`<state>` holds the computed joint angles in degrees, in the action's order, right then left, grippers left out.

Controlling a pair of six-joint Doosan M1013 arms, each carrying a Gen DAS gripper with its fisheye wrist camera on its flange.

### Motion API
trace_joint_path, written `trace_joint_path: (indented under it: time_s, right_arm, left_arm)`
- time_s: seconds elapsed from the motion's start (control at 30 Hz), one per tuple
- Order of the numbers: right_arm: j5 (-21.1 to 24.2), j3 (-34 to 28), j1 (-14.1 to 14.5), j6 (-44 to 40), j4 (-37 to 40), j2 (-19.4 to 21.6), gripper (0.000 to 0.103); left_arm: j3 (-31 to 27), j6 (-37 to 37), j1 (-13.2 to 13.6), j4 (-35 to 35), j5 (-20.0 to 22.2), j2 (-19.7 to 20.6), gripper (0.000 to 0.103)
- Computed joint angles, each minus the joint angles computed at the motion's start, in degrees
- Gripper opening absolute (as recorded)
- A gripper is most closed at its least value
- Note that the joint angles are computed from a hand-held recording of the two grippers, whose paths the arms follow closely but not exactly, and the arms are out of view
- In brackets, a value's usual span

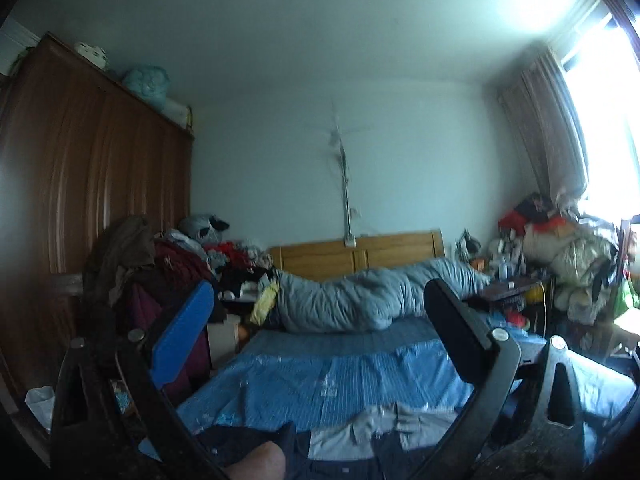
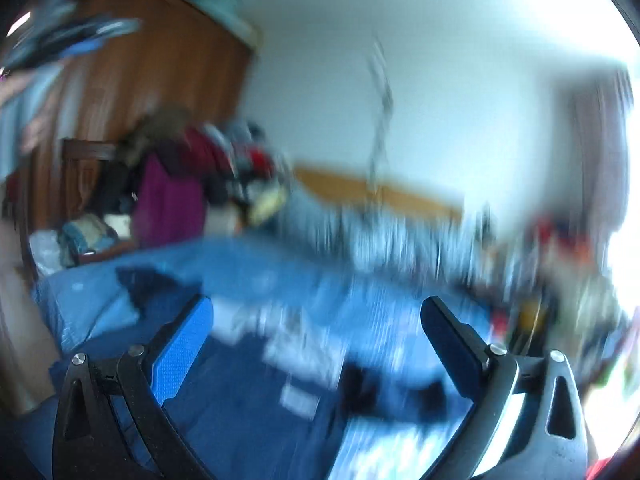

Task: Fold small clothes

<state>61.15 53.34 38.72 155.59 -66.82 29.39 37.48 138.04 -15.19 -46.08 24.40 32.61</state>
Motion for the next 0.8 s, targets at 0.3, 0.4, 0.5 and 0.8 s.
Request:
trace_joint_path:
  time_s: [0.3, 0.4, 0.5, 0.8]
  right_arm:
    - [-8.6, 28.0, -14.5, 25.0, 21.5, -12.8, 0.103]
    - [-14.9, 33.9, -22.1, 28.7, 27.5, -15.0, 0.096]
    - [-21.9, 38.2, -29.2, 28.6, 33.0, -16.3, 0.089]
    - [-30.5, 38.7, -38.5, 22.4, 43.4, -14.0, 0.076]
  left_arm:
    - [-6.4, -15.2, -2.2, 15.9, 24.3, 7.4, 0.103]
    - [-8.4, -18.0, -2.4, 15.0, 26.0, 8.7, 0.103]
    - [-8.8, -19.8, -3.5, 16.2, 25.0, 9.9, 0.103]
    - [-14.4, -23.5, -5.2, 20.4, 27.1, 14.1, 0.103]
